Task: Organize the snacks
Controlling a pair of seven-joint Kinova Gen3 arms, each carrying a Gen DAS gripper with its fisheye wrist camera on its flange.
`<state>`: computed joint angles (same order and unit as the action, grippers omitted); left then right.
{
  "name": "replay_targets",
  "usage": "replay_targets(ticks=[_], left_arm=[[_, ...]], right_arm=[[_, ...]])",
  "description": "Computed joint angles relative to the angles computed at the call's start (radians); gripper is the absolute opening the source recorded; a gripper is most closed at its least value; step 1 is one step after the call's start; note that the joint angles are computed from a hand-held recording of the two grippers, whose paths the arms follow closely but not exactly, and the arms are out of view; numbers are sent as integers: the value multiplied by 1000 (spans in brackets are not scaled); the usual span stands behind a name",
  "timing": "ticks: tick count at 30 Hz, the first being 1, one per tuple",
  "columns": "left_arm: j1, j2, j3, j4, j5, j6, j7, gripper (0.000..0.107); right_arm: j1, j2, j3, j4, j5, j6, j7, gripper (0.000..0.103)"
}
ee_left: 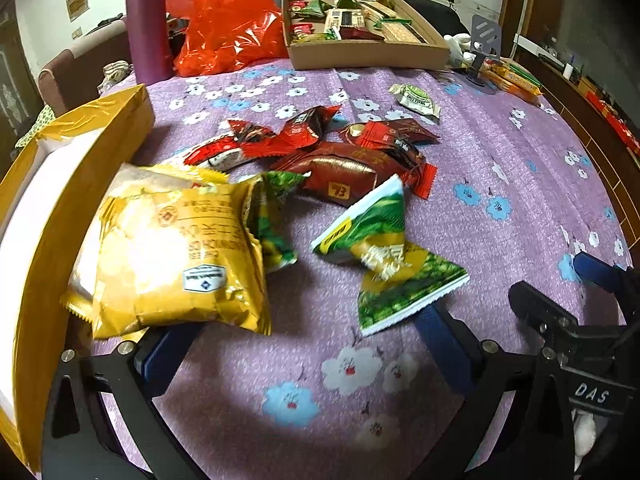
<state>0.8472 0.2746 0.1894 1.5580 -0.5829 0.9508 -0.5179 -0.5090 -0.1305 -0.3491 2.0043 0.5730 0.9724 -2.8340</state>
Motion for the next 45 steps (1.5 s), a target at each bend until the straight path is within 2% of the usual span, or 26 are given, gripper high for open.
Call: replay_targets(ticks=[2, 4, 6, 8, 11, 14, 15, 18, 22, 26, 29, 31, 35, 39, 41, 43, 45], left_arm=[[3, -18, 2, 23, 11, -10, -18, 103], [-25, -39, 31, 38, 53, -19, -90, 103], [-12, -69, 10, 64, 98, -39, -135, 100], [-21, -124, 3, 122, 137, -103, -158, 83], [-145, -233, 62, 220, 259, -225, -222, 80], [-219, -350, 57, 294, 345, -290, -280, 80], [-240, -394, 54, 315, 349, -295, -279, 80], [-316, -513, 72, 362, 304, -306, -246, 80], [-432, -624, 99, 410, 280, -331, -213, 80], [-437, -590, 77, 413, 353, -340, -310, 80], [-418, -517, 91, 398, 408, -345, -408, 80], [-423, -483, 118, 387, 419, -347, -453, 80], [-428, -435, 136, 364, 440, -352, -530, 80], [-417, -374, 184, 327, 336, -325, -493, 80], [-406, -346, 210, 312, 254, -311, -461, 80], [-375, -309, 208, 286, 201, -287, -454, 80], [-344, -279, 196, 264, 162, -266, -448, 80]], right_arm=[[-1, 5, -6, -3, 7, 8, -10, 103], [-4, 6, -5, -4, 9, 9, -12, 103], [-6, 8, -3, -5, 10, 10, -13, 103], [-8, 7, 0, -5, 8, 10, -10, 103], [-7, 15, 9, -20, -14, 21, 13, 103], [-10, 23, 14, -37, -35, 45, 24, 103], [-11, 23, 17, -41, -44, 50, 31, 101], [-21, 0, 10, -45, -60, 53, 41, 86], [-22, -46, -38, -41, -18, 2, 8, 87], [-15, -21, -24, -70, -57, -112, 79, 87], [-24, 61, -30, -111, -28, -122, 75, 87], [-45, 101, -6, -129, -25, -137, 79, 85], [-77, 115, 29, -114, 4, -185, 37, 85], [-102, 124, 39, -102, 63, -191, -11, 85], [-100, 122, 54, -92, 46, -225, 3, 76], [-91, 109, 64, -77, 25, -260, 17, 59], [-82, 98, 63, -67, 19, -269, 19, 47]])
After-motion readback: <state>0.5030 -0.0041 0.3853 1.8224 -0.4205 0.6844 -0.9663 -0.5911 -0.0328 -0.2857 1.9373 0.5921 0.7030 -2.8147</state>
